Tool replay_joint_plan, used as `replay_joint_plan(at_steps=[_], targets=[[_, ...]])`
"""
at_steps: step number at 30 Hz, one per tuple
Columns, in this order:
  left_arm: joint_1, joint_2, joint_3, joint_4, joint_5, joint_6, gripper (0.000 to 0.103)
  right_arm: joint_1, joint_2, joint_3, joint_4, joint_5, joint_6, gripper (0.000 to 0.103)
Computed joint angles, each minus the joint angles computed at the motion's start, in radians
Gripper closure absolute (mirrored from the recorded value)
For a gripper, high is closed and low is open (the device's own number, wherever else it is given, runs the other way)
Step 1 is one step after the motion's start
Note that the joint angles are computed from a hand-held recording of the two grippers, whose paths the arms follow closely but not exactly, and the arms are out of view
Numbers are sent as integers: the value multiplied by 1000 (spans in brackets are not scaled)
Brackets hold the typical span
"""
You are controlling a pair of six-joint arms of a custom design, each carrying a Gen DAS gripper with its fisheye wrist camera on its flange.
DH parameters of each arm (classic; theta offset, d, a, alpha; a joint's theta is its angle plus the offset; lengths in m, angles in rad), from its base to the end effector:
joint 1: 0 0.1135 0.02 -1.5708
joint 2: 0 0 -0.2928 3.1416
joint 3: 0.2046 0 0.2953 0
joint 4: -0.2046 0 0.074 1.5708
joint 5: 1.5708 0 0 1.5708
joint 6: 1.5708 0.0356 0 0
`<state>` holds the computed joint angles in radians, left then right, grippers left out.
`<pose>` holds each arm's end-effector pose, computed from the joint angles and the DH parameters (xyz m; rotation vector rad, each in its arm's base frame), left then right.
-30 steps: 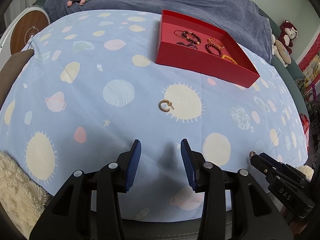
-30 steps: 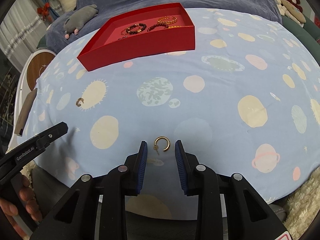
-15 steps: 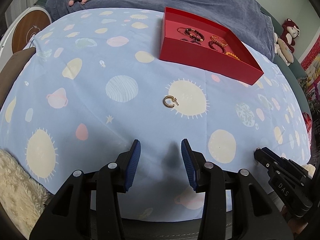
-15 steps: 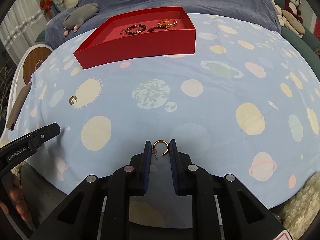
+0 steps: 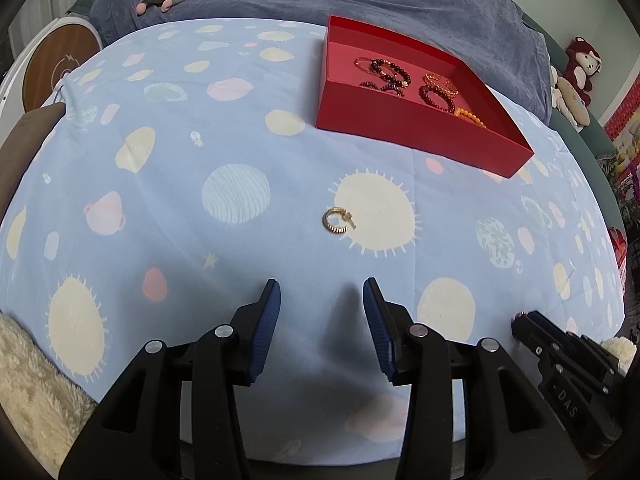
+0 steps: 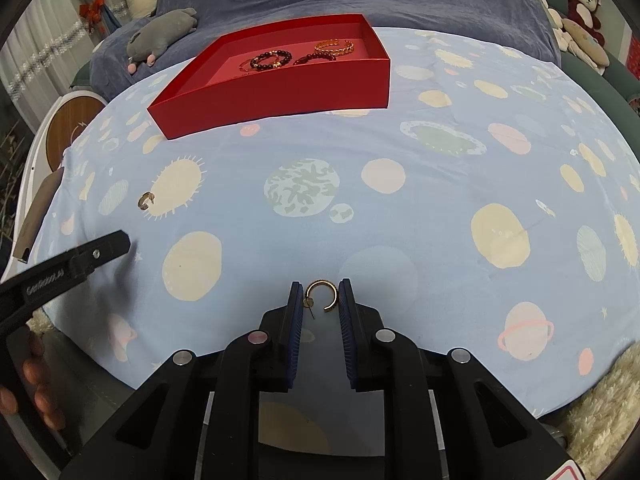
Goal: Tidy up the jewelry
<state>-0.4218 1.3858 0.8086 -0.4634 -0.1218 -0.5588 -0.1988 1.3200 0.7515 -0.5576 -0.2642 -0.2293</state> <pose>0.2723 -0.1174 0.1995 -0.2219 2.6023 -0.1934 0.2664 -0.0442 0.1942 -0.1198 2.6435 0.2164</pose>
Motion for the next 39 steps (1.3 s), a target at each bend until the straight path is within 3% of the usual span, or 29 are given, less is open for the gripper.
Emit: replay_joint_plan(at_steps=[11, 16, 18, 39], targets=[[28, 131, 100, 39, 12, 25, 63, -6, 6, 5, -1, -12, 9, 86], [16, 154, 114, 45, -18, 39, 75, -4, 9, 8, -1, -13, 16, 86], [13, 157, 114, 49, -27, 43, 85, -4, 10, 9, -1, -13, 18, 86], [-49, 11, -4, 16, -27, -3, 85, -4, -28, -5, -33, -18, 10, 86]])
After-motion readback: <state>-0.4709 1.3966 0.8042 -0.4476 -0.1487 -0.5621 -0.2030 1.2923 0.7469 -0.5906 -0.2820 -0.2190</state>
